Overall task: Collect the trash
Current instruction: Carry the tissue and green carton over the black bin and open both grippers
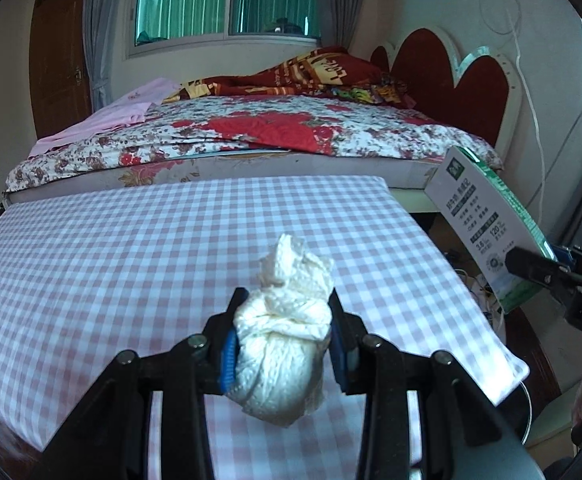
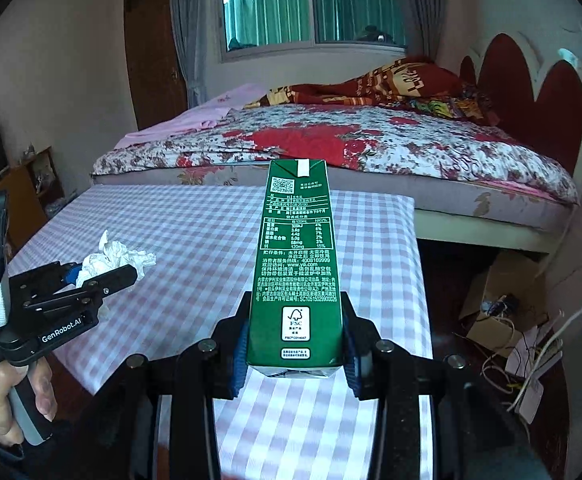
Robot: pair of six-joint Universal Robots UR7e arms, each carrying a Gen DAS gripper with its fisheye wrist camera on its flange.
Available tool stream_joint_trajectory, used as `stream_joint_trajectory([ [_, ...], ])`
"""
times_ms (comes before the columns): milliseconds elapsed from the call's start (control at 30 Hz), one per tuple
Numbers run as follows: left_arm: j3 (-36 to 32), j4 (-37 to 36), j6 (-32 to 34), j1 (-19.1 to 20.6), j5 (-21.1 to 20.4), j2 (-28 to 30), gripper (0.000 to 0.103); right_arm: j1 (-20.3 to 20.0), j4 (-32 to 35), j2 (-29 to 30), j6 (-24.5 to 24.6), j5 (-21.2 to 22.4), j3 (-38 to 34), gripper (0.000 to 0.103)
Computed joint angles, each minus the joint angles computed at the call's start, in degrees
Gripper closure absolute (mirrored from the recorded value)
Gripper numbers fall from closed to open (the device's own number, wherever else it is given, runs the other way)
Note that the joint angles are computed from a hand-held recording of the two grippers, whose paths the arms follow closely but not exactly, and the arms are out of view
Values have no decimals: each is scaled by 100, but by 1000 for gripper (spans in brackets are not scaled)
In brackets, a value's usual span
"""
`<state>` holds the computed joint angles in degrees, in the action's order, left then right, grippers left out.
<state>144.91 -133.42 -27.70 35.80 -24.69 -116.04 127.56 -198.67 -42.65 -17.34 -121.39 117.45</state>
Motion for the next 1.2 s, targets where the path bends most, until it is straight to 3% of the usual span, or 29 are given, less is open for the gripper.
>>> stream_joint_trajectory([
  [200, 144, 2224, -1682, -1076, 211, -782, 65, 147, -526, -368, 261, -100, 704, 63],
  [333, 172, 3154, -2539, -1619, 112, -1017, 65, 212, -810, -585, 408, -235, 1111, 63],
  [533, 260, 3527, -3104, -2092, -129, -987, 65, 265, -1125, -873, 560, -478, 1644, 63],
  [867, 568, 2497, -3090, -2467, -586, -226, 65, 135, -1575, -1441, 701, -801, 2393, 63],
  [1200, 838, 28, -2195, -2454, -1148, 1337, 65, -149, -1959, -1987, 709, -1146, 3130, 63],
])
